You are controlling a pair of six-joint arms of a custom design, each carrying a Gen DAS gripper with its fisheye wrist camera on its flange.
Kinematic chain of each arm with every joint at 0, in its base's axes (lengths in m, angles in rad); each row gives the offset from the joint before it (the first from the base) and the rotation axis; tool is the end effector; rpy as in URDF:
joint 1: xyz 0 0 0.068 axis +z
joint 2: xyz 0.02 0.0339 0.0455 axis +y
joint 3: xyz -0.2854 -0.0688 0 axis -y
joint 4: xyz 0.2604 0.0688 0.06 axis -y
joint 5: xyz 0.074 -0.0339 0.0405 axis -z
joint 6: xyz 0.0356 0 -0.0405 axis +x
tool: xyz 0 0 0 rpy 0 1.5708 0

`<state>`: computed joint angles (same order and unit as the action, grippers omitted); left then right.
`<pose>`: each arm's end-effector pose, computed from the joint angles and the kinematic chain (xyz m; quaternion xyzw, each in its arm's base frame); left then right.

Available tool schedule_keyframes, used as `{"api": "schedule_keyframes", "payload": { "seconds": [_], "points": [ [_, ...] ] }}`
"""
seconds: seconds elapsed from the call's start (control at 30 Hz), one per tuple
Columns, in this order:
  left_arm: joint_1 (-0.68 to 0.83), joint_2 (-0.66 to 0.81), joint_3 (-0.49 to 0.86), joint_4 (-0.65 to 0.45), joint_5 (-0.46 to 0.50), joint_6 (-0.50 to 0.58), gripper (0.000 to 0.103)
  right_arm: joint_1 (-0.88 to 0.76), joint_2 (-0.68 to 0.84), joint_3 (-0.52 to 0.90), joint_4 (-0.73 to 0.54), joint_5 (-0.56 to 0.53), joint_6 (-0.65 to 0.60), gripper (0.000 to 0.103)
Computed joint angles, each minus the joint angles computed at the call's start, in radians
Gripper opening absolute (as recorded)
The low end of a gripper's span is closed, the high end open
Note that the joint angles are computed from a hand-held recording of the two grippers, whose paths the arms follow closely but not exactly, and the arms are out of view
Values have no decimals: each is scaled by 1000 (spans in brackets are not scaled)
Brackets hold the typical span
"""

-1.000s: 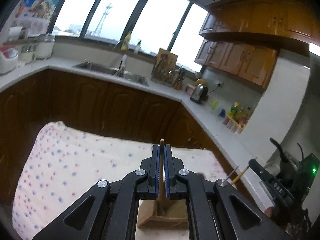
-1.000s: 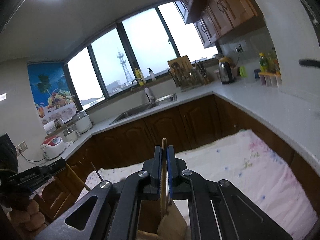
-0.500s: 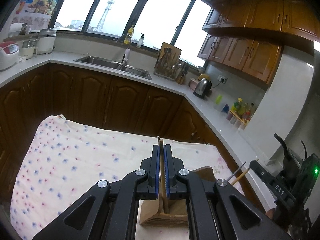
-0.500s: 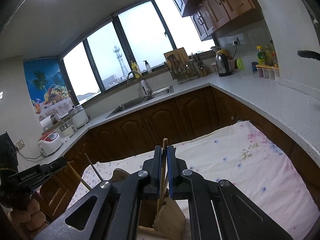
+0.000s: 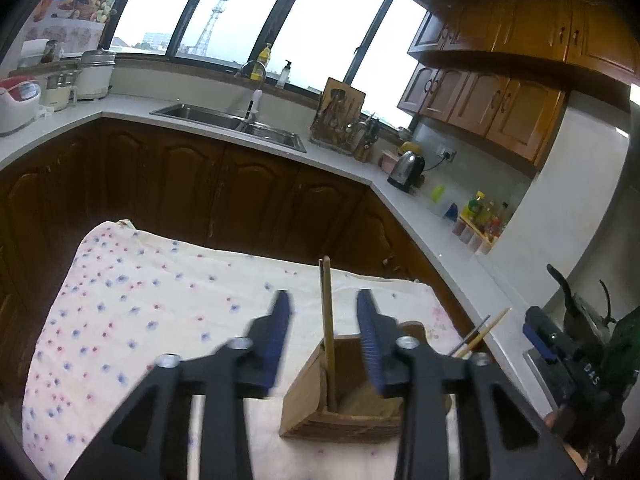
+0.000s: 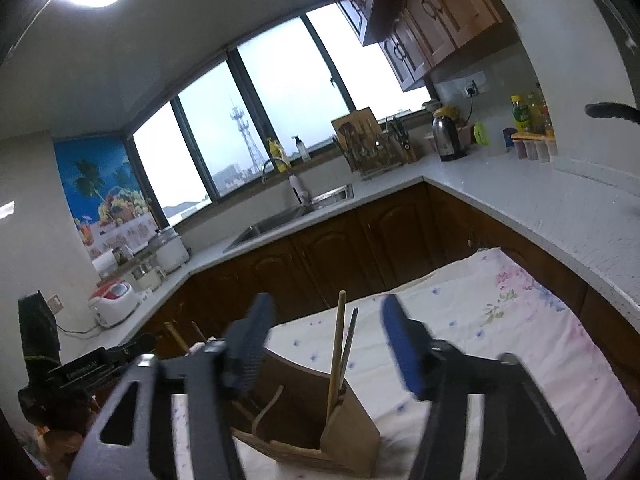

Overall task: Organize utensils
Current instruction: 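Open the left tool while the right tool opens, dropping chopsticks into the holder, then move both open tools back over the remaining forks and chopsticks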

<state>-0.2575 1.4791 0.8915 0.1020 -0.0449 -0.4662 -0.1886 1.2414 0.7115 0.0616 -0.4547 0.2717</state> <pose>0.3299 -0.0852 0.2521 -0.1007 0.8503 -0.1648 0.4896 0.2753 -0.0366 0.2559 0.0744 0.8350 0.2130 0.5019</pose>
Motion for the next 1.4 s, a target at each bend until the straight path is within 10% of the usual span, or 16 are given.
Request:
{"api": "schedule_keyframes", "payload": {
  "seconds": [0.2,0.6,0.9,1.4],
  "points": [
    [-75,-153,-130,-18,-121,-10,80,-48,-97,-58,-85,-75,-39,84],
    [-443,-555,-341,-366,-459,-234,81,-255,-396,-173,-462,-278,-243,84],
    [-880,-610,-289,-798,-716,-715,81,-533,-553,-198,-883,-439,-616,84],
    [-1180,-539,-216,-1127,-779,-1115,81,-811,-553,-251,-1251,-472,-1129,84]
  ]
}}
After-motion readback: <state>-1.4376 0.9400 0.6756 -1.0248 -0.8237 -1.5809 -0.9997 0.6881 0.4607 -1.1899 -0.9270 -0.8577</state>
